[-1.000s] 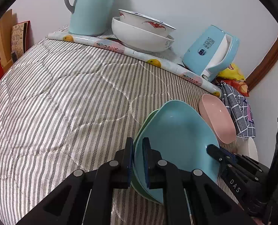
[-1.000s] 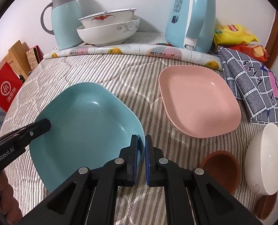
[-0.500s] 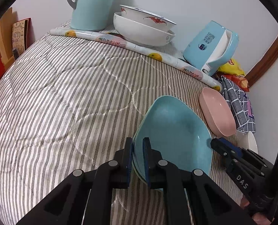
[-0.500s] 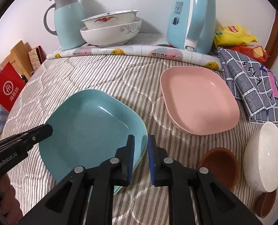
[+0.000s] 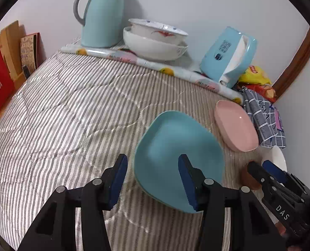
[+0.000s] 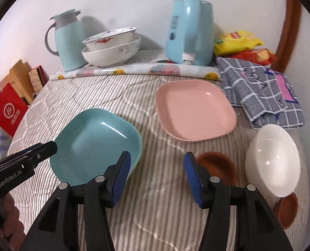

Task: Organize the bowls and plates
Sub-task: 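Move both grippers toward the rim of the pink plate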

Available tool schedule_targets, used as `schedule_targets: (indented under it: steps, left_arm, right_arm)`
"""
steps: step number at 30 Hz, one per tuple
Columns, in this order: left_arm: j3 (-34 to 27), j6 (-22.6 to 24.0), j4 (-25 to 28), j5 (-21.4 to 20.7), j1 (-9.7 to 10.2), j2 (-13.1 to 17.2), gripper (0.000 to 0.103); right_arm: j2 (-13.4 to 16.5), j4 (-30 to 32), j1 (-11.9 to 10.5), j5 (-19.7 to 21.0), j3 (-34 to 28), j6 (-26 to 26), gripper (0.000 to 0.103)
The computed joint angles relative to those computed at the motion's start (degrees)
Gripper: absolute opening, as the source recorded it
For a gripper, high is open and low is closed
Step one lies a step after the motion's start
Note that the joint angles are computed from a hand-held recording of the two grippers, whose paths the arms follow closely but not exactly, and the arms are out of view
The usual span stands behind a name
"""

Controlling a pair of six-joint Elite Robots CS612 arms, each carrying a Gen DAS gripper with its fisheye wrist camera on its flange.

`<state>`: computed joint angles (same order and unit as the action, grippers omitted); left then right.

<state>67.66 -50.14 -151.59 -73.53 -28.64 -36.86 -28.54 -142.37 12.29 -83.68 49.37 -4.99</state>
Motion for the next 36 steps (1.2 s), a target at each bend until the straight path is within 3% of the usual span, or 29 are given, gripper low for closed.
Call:
schedule_targets:
  steps: [5,10,17,22,28,36]
  left_arm:
    - [-1.3,0.9,0.5,1.4,-0.70,0.1,0.050]
    - [-2.7,1.2,1.4,2.6,-1.31,0.3,0.060]
    - [-5.5,3.1,2.8,3.7,-2.01,1.1,0.072]
    - [-7.0,4.5,2.6,4.5,-2.36,1.7,0.073]
    - [-8.4,8.1,0.0,2.8,-2.29,2.6,0.073]
    - [-14.7,7.3,7.8,0.6,-1.69,5.4,0.073]
  right_arm:
    - [-1.5,-2.7,-0.6,-1.6,2.3,0.4,0.057]
    - [-2.8,-3.4,-1.5,-0.8,3.8,1.2,0.067]
    - [-3.7,-4.5,-2.3,-0.4,4.6,2.0,0.067]
    - [-3.8,-3.6,-3.1,1.1,4.0,3.4,0.067]
    - [-3.7,-4.6,-3.6,0.1,3.7,4.5,0.067]
    - [-2.2,-4.8,-4.5,-0.1,0.9,4.4,0.067]
